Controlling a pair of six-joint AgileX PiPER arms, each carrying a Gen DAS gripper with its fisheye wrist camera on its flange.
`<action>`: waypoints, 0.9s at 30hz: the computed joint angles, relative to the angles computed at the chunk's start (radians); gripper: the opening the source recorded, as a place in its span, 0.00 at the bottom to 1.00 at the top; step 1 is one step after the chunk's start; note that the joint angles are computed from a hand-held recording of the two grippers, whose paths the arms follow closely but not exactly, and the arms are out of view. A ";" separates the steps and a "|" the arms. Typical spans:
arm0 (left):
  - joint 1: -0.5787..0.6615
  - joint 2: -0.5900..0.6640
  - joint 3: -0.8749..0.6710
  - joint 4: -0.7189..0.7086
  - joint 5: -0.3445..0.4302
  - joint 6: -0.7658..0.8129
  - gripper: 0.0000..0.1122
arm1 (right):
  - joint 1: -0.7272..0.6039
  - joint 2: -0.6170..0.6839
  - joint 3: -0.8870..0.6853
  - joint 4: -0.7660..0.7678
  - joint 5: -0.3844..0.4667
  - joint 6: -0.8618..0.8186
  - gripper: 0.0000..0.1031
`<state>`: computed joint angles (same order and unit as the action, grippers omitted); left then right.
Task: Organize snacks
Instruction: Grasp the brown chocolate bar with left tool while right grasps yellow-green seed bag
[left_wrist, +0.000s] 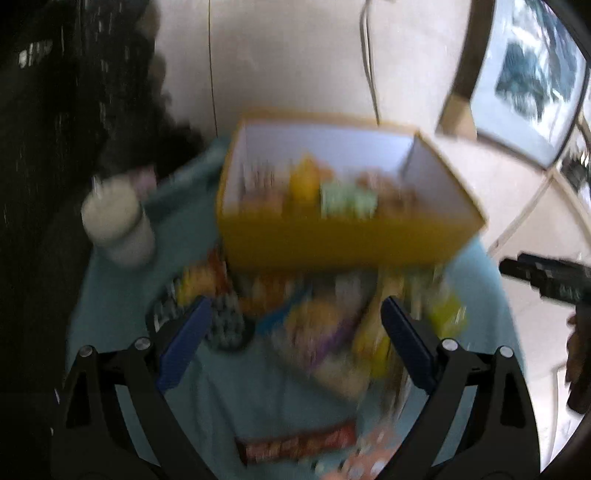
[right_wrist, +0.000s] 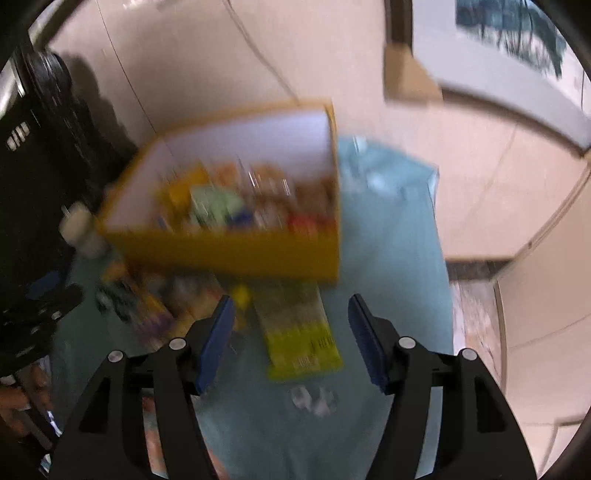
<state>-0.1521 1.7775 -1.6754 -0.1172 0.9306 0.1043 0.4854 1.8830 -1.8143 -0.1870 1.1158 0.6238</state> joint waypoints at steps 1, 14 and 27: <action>-0.002 -0.020 0.072 0.013 -0.017 0.016 0.84 | 0.002 0.005 0.032 -0.002 -0.004 0.006 0.62; -0.032 -0.145 0.546 -0.019 -0.223 0.292 0.84 | -0.026 0.112 0.048 -0.012 -0.020 -0.003 0.62; -0.031 -0.153 0.617 -0.181 -0.277 0.497 0.34 | -0.017 0.215 -0.021 0.033 -0.073 -0.059 0.56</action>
